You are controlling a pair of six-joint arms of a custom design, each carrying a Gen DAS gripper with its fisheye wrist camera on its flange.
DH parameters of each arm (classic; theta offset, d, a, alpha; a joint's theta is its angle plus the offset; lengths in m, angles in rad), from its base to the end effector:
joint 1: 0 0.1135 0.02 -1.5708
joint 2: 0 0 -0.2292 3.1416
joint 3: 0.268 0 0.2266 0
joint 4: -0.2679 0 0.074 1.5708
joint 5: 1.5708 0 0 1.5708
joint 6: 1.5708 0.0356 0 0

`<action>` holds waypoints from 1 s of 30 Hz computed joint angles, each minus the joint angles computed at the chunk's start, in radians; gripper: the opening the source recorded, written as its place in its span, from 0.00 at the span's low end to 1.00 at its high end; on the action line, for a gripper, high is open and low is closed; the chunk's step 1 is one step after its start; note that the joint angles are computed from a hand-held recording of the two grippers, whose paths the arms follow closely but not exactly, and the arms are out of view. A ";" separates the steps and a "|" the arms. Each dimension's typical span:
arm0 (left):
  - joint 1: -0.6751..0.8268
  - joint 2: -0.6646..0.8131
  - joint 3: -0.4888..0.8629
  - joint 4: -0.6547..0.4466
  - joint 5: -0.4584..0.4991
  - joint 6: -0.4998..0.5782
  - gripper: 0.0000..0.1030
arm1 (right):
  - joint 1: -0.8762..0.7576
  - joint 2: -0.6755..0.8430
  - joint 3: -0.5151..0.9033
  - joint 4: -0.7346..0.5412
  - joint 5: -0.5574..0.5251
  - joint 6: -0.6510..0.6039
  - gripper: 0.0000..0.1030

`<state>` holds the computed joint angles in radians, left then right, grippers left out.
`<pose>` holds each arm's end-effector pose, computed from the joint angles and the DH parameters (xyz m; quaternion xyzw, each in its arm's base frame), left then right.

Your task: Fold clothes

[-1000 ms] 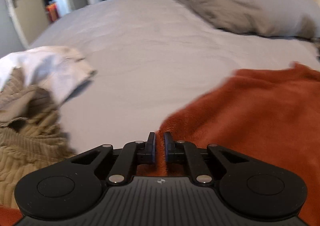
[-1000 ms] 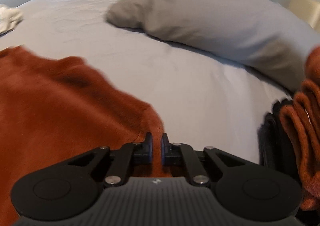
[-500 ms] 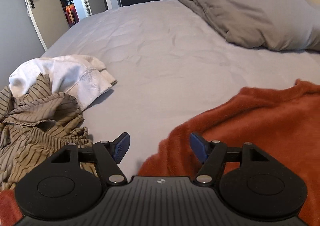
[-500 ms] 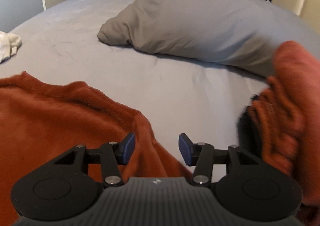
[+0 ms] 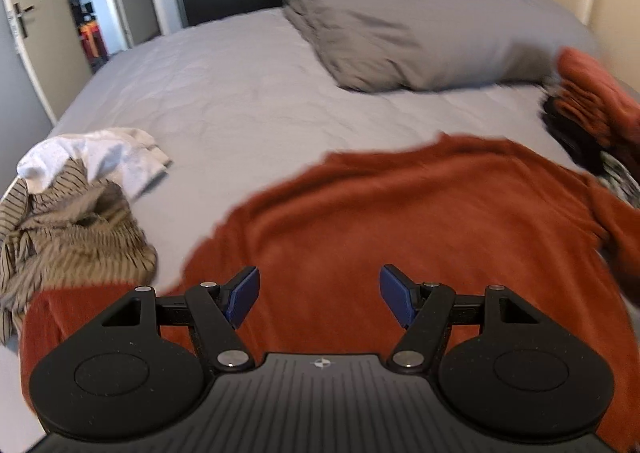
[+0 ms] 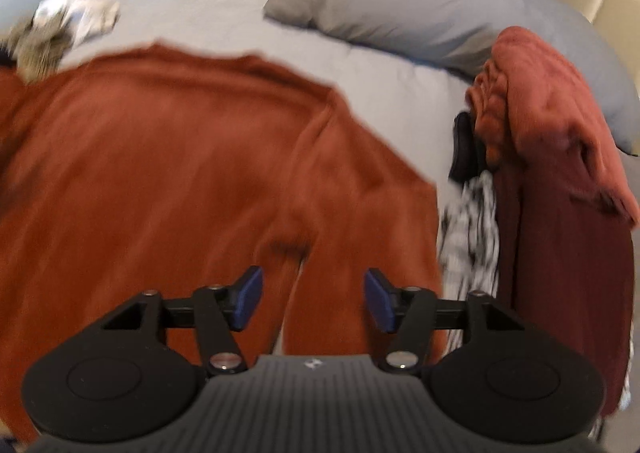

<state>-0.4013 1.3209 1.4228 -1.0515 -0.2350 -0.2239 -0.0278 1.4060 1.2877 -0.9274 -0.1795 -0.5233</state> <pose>0.2222 -0.0853 0.3292 0.0481 0.9450 0.0128 0.3232 0.2612 -0.0009 0.2791 -0.2584 0.9268 0.0129 0.2723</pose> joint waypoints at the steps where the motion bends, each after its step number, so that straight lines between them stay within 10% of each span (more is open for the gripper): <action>1: -0.040 -0.013 0.006 -0.033 -0.012 -0.034 0.63 | 0.003 -0.048 -0.063 0.011 0.018 -0.026 0.62; 7: -0.236 -0.096 -0.008 -0.127 -0.062 -0.224 0.63 | 0.031 -0.244 -0.418 0.247 0.160 -0.204 0.60; 9: -0.289 -0.113 -0.019 -0.131 -0.096 -0.268 0.63 | 0.030 -0.277 -0.497 0.345 0.218 -0.265 0.34; 10: -0.303 -0.116 -0.023 -0.128 -0.105 -0.281 0.63 | 0.012 -0.261 -0.479 0.345 0.221 -0.259 0.20; 21: -0.373 -0.098 -0.067 0.024 -0.021 -0.272 0.63 | -0.279 0.090 0.282 -0.179 -0.432 0.184 0.14; 30: -0.398 -0.109 -0.156 0.142 0.077 -0.246 0.63 | 0.011 0.202 0.371 -0.258 -0.594 0.327 0.23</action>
<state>-0.7989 1.2118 1.2671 -0.9091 -0.1583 -0.4697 -0.0172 1.6077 1.6583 -1.1853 -0.7736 -0.1967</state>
